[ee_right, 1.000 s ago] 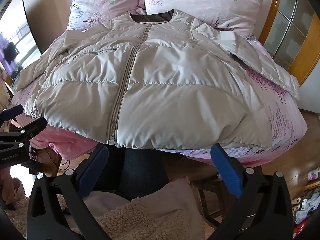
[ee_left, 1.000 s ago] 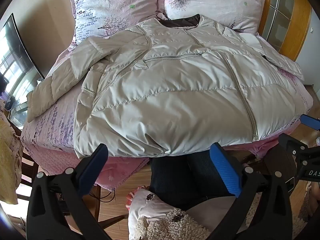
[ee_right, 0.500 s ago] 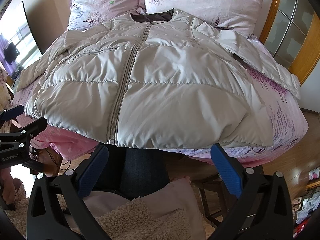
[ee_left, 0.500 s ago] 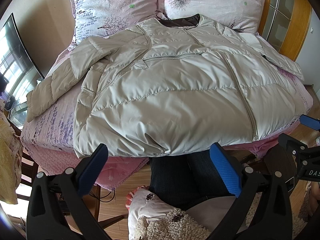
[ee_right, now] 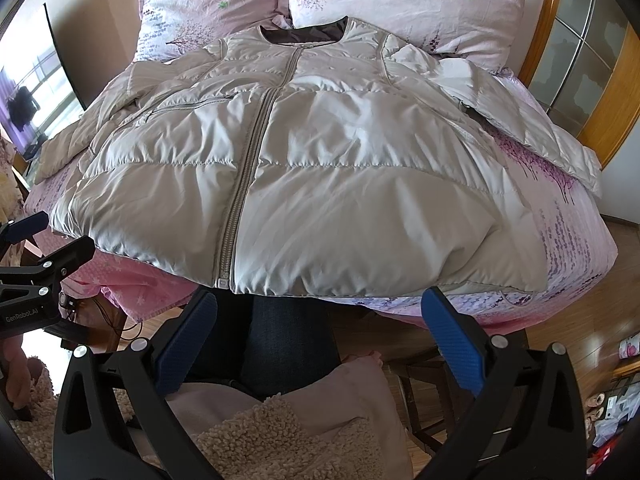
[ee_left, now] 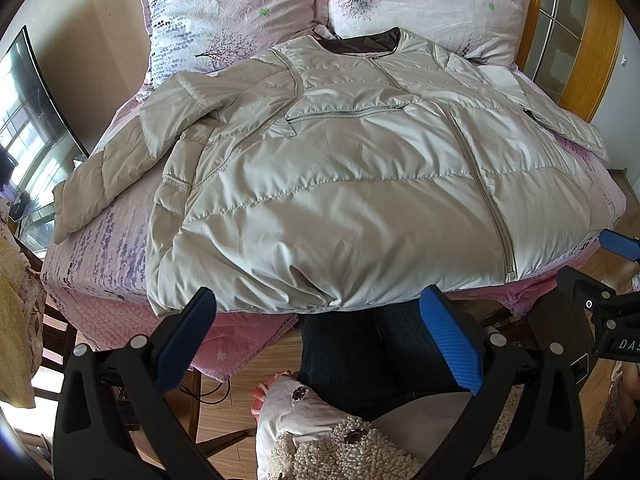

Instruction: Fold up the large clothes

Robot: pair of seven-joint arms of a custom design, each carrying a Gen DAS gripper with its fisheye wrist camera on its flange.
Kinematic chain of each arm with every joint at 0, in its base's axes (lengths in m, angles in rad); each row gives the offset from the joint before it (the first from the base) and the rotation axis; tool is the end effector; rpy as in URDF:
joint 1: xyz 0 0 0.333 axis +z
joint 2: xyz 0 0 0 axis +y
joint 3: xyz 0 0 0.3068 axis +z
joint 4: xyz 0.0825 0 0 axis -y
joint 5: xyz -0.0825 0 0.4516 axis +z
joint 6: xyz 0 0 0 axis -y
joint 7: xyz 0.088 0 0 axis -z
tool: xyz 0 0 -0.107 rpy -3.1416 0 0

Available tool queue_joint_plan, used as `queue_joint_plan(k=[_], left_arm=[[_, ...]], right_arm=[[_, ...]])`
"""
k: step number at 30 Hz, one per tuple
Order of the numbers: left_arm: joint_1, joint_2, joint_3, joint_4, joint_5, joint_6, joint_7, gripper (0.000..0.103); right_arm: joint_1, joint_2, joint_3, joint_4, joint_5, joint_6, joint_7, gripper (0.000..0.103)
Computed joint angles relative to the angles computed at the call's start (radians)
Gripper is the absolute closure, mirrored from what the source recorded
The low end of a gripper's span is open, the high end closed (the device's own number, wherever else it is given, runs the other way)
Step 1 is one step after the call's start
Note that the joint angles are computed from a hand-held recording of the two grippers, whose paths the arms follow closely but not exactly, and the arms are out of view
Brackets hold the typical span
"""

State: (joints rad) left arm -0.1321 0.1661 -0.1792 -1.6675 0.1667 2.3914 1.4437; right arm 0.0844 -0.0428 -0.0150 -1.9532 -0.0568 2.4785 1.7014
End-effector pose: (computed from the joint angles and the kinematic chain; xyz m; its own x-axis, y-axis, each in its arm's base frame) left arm 0.6886 -0.2118 0.5419 -0.2411 -0.9684 -0.0636 -0.8093 0.2368 -0.5375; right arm 0.6528 0.0455 0.5275 -0.0217 -0.9996 -0.0175 -0.8417 0.0277 -0.5392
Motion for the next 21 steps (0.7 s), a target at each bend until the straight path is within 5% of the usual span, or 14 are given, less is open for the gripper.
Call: queue_joint_plan(k=[21], left_arm=[[0.0,0.0,0.0,0.001,-0.001,-0.001,0.0,0.002]], right_arm=[[0.001,0.001,-0.001,-0.001,0.012,0.0,-0.006,0.001]])
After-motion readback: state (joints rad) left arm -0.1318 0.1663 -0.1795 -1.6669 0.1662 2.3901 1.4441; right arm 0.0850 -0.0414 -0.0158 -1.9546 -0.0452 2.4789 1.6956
